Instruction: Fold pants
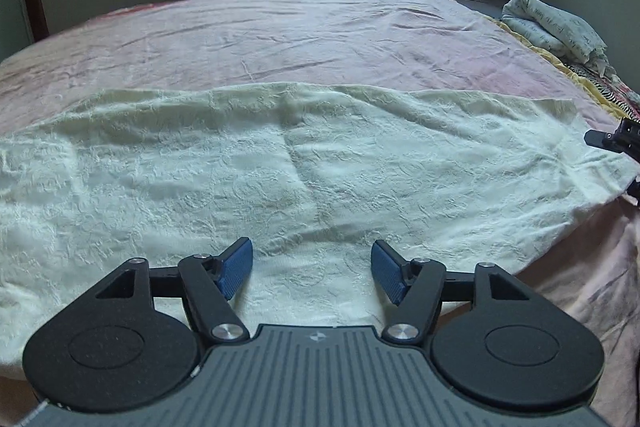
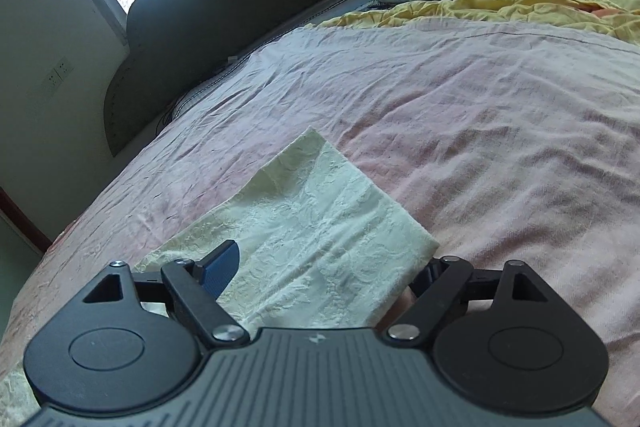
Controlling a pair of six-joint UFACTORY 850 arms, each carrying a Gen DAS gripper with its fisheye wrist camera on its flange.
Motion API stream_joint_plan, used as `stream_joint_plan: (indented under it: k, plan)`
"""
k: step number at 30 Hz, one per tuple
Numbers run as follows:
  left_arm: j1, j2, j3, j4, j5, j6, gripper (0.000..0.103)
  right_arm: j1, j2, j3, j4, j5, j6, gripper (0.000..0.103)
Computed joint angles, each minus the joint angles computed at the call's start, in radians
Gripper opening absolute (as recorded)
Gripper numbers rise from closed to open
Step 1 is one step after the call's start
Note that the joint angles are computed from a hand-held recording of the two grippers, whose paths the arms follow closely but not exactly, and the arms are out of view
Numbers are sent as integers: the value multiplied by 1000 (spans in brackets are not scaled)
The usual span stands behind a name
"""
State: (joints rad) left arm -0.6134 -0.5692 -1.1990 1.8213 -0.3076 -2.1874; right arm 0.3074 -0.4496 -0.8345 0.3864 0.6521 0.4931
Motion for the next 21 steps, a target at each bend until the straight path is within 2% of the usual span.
stream_joint_plan:
  k: [2,5,8,12,18,21]
  plan:
    - [-3,-3,0,17,-6,-15,73,-10,3,12,-16,9,27,63]
    - [-5,-6,5,77,-13,-65,78,-54,13,49,-170,55,219,58]
    - [-12,-9,14,140,-38,-127,79,-109,20,78,-354,102,416,60]
    - [-18,-13,28,232,-67,-220,80,-153,38,107,-466,121,550,60]
    - [-17,-15,36,291,-82,-267,81,-133,113,181,-394,99,533,65]
    - [-22,-19,35,290,-94,-269,83,-142,112,188,-450,85,594,66]
